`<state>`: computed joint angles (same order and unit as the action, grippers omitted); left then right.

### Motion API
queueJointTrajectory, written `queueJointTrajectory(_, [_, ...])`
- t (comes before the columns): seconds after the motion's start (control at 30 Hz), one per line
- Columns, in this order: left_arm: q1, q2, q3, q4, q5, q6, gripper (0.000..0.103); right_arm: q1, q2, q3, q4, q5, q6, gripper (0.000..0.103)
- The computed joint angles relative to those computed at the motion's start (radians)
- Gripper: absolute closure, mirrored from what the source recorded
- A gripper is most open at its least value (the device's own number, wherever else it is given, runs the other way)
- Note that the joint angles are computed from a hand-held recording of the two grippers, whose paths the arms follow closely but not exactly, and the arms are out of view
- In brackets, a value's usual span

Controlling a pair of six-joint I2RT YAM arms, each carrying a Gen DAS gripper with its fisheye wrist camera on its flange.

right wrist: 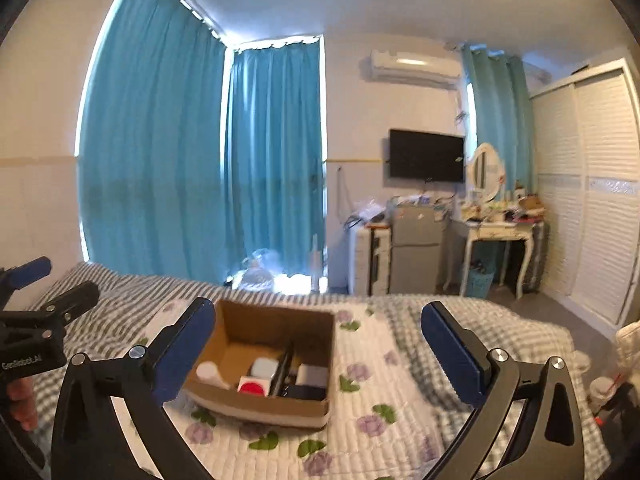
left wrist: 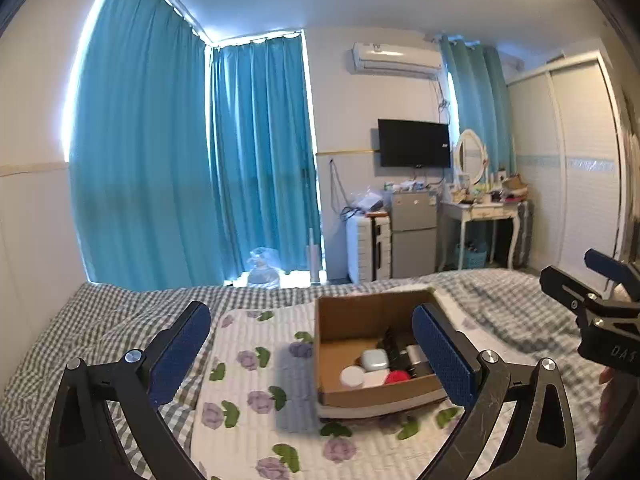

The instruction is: Organize rigid objects

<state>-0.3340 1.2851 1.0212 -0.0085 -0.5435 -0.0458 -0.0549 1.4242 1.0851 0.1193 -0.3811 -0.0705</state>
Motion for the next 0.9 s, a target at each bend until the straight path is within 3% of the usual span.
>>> queueJointTrajectory(0.33, [0.046,0.055,-0.052,0.015,0.034,-0.042,0.0,0.012,0.123,-0.022,0.052,0.03,-0.038,0.0])
queueJointTrajectory(0.9, [0.058,0.058,-0.072,0.008,0.049,-0.069,0.0,0.031,0.142,-0.041,0.065,0.049,-0.049,0.0])
